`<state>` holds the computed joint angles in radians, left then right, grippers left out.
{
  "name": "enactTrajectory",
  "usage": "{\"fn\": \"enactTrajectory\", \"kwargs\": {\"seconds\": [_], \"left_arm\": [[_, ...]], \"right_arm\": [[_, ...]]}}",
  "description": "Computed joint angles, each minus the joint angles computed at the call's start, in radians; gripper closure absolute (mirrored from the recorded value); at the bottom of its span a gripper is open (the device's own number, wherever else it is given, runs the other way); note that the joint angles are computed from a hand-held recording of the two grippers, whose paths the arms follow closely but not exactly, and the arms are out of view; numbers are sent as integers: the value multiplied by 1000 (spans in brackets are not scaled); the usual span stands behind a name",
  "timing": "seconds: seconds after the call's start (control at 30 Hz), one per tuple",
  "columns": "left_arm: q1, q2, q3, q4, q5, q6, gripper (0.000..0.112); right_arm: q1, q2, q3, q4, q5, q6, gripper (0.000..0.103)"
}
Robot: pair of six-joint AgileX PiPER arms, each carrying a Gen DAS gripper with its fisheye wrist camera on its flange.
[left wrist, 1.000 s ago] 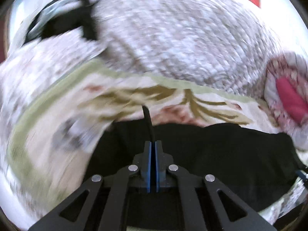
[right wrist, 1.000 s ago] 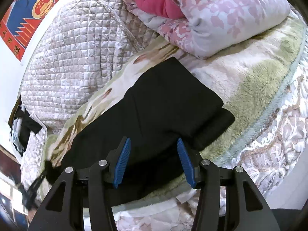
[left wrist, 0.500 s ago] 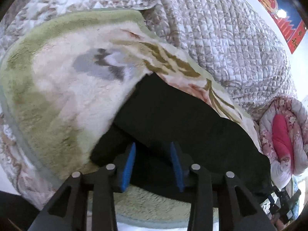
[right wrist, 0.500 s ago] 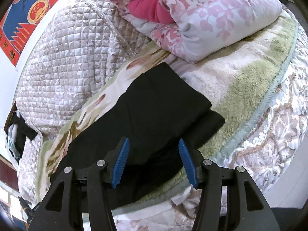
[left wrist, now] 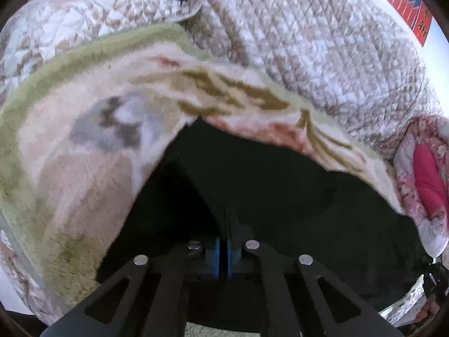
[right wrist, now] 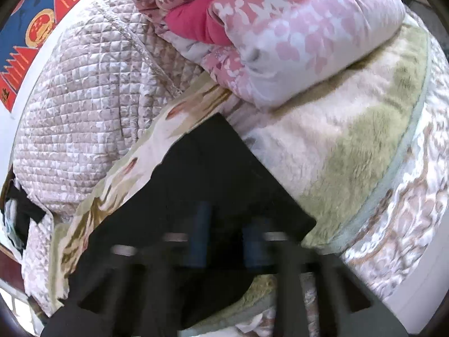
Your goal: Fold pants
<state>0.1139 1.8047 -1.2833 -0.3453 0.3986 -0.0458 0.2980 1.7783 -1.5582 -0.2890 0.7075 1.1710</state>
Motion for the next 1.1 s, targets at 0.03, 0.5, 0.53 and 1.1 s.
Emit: {"fn": "enactTrajectory", "kwargs": {"seconds": [0.03,0.5,0.53,1.1], "left_arm": [[5,-30,15,-19,-12,17,108],[1,-88,119,157,40,-113,107],[-4,-94,118,178,43,-134,106],[-120,37,-200,323,132,-157,86]], "right_arm": [[2,-11,-2,-3,-4,-8,92],[6,-7,-25,46,157,-18,91],[9,-11,-17,38,159,-2,90],[49,416,-766,-4,453,-547,70]]}}
